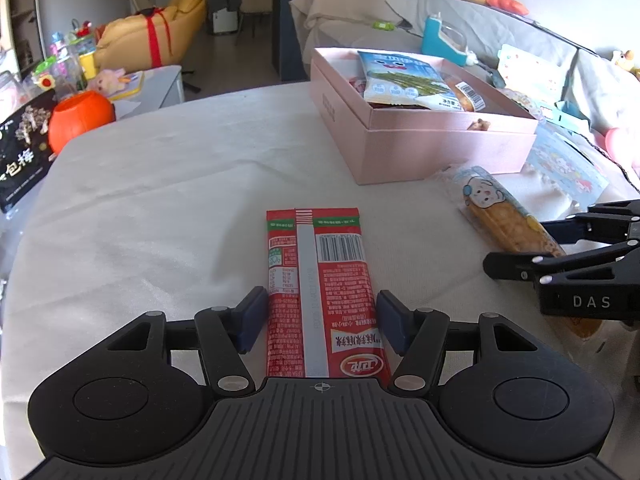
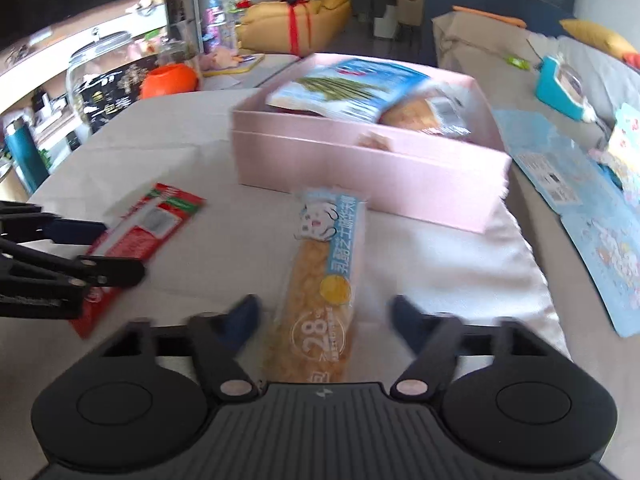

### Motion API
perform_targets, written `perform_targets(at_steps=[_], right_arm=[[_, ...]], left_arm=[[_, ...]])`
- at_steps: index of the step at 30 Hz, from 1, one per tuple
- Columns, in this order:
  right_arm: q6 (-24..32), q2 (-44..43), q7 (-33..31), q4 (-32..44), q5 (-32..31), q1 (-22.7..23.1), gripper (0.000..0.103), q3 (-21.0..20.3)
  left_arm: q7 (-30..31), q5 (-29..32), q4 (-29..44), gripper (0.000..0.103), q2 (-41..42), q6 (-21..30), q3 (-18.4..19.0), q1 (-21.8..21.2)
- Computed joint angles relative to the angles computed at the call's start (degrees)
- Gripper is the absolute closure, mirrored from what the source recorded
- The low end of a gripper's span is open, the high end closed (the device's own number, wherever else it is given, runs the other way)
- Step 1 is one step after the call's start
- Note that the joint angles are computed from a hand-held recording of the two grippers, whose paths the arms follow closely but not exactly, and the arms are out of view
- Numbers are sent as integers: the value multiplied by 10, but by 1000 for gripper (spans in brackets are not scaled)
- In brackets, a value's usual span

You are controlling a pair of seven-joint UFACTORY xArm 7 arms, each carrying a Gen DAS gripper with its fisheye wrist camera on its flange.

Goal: Organize snacks
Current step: 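Hold the red-white strip with the left tool while the right tool grasps the yellow bread stick, then lift the bread stick with the right tool while the left tool carries the strip to the box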

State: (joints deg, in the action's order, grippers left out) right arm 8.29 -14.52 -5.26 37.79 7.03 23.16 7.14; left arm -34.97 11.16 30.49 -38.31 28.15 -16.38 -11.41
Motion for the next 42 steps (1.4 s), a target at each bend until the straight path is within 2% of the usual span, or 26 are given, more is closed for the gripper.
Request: perform_targets(at_steps=[1, 3, 9, 13, 20, 25, 30, 33, 37, 38, 42], right_arm=[[7, -1, -3, 4, 5, 6, 57, -2], [17, -3, -6, 9, 15, 12, 63, -6], [40, -10, -45, 18, 73, 34, 70, -34], [41, -16, -57, 17, 88, 27, 73, -34], [41, -22, -64, 12, 87, 17, 74, -31], [47, -33, -96, 3, 109, 28, 73, -48], [48, -35, -113, -2, 122, 28, 70, -53], [51, -21, -102, 5, 118, 17, 65, -44], [45, -21, -98, 3, 101, 8, 68, -32], [45, -27, -106, 2, 106, 13, 71, -38], [47, -69, -161, -7, 158, 52, 72, -77]], left_arm=[[1, 0, 0, 38, 1, 0, 0, 0], [1, 1, 0, 38, 1, 0, 0, 0], [1, -1, 3, 37, 4, 2, 3, -2], [6, 6, 5, 36, 7, 4, -1, -1], [-11, -3, 3, 38, 5, 0, 1, 0], [17, -62, 4, 41, 7, -13, 37, -56], [3, -34, 20, 40, 25, -5, -7, -33], [-4, -29, 19, 40, 25, -9, -8, -33], [-8, -20, 15, 39, 22, -10, -9, -33], [-8, -19, 14, 39, 21, -11, -9, -33], [-7, -16, 10, 39, 17, -12, -8, -35]])
